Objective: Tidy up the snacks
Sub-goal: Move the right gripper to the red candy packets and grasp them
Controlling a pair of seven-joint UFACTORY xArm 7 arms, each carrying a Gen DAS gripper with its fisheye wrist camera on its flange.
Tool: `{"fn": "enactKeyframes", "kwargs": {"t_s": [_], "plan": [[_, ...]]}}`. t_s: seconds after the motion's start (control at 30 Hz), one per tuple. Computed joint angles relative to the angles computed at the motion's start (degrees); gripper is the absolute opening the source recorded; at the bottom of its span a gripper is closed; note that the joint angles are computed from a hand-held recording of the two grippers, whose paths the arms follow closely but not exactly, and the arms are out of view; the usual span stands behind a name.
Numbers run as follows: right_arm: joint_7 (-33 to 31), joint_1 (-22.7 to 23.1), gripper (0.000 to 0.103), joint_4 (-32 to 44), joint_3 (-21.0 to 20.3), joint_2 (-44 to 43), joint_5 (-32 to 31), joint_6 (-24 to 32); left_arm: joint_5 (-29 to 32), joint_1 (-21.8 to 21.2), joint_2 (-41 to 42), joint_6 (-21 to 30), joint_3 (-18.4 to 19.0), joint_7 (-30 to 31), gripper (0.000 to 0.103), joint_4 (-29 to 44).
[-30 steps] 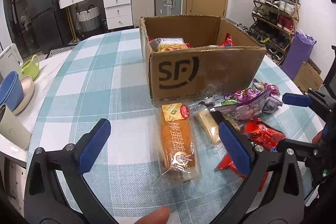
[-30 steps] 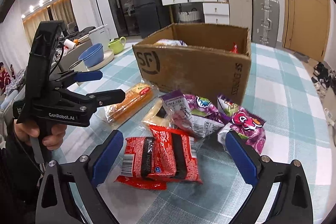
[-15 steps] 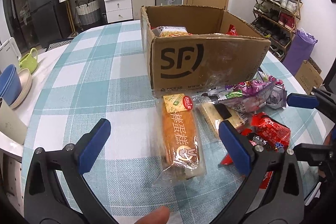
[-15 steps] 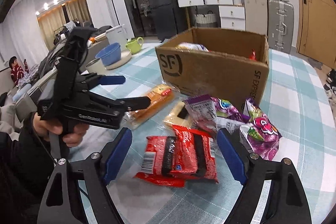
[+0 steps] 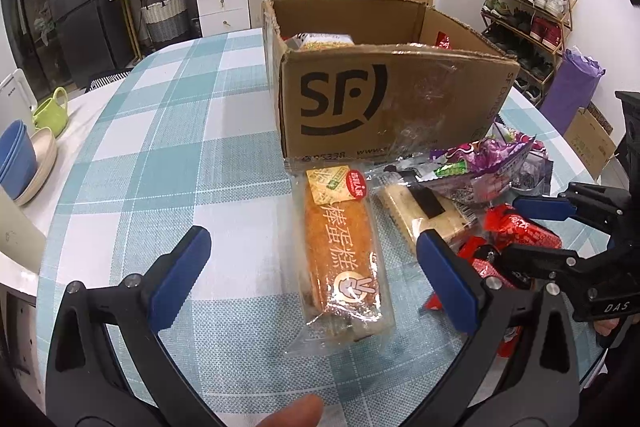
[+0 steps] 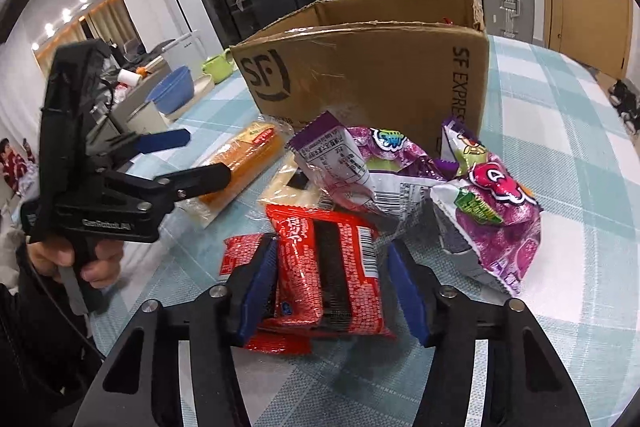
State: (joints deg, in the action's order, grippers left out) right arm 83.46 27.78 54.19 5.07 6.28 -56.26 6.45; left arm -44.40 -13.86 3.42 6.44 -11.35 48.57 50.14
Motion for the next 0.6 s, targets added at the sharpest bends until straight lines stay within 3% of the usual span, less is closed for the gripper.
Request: {"fn": "enactKeyframes", "kwargs": {"t_s": [0.2,0.6], "plan": [[2.0,0.6,0.043,0.1,-0.8,-0.1,-2.9,-0.9,3.4,0.4,2.0,0.1,0.1,-3.7,0.102,0.7],[16.6,-2.2,0.042,0.7,2.4,-4.3,-19.2,1.3,8.8,3.0,4.2,-0.4,-2.0,-9.5,0.102,1.4]]}}
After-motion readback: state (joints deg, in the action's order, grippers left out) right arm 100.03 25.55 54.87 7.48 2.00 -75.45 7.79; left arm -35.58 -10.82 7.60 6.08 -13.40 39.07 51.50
